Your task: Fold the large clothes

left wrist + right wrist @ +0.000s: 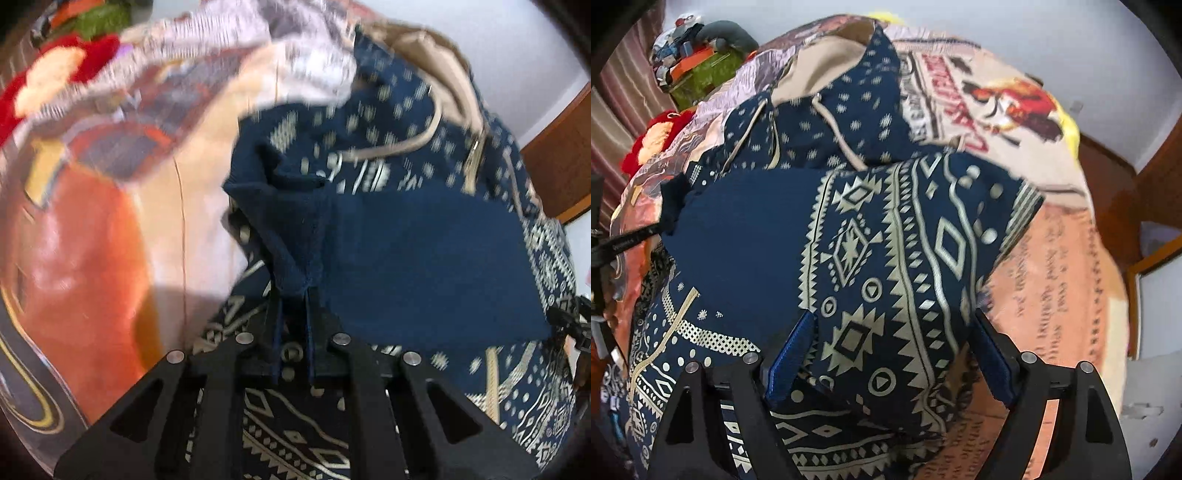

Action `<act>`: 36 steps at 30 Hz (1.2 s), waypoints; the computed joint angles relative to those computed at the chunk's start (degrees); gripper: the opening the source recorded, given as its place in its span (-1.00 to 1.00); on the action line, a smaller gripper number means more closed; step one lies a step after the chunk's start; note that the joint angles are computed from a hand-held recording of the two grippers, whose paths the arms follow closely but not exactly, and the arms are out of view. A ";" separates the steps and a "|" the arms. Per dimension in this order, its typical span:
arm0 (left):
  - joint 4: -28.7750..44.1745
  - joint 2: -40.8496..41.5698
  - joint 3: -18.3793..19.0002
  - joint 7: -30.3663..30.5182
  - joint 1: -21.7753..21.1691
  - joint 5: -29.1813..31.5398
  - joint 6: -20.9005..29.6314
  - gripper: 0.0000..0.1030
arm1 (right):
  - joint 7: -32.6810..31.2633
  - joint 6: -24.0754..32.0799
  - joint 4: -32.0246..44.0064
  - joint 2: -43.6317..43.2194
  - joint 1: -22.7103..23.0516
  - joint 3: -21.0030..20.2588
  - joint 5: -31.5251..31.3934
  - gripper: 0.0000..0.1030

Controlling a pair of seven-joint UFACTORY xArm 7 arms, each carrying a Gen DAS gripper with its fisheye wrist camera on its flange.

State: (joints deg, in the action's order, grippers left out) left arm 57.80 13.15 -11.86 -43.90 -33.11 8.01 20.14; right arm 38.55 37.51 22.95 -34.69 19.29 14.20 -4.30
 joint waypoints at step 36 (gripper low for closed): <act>30.49 8.81 2.84 -2.39 -1.89 18.41 12.96 0.17 | -2.65 -1.12 12.44 2.97 -10.66 0.46 -10.13 0.62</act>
State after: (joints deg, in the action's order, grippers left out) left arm 88.29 21.95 -9.01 -46.29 -35.01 26.42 33.10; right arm 35.90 36.39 35.39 -31.72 8.63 14.66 -14.43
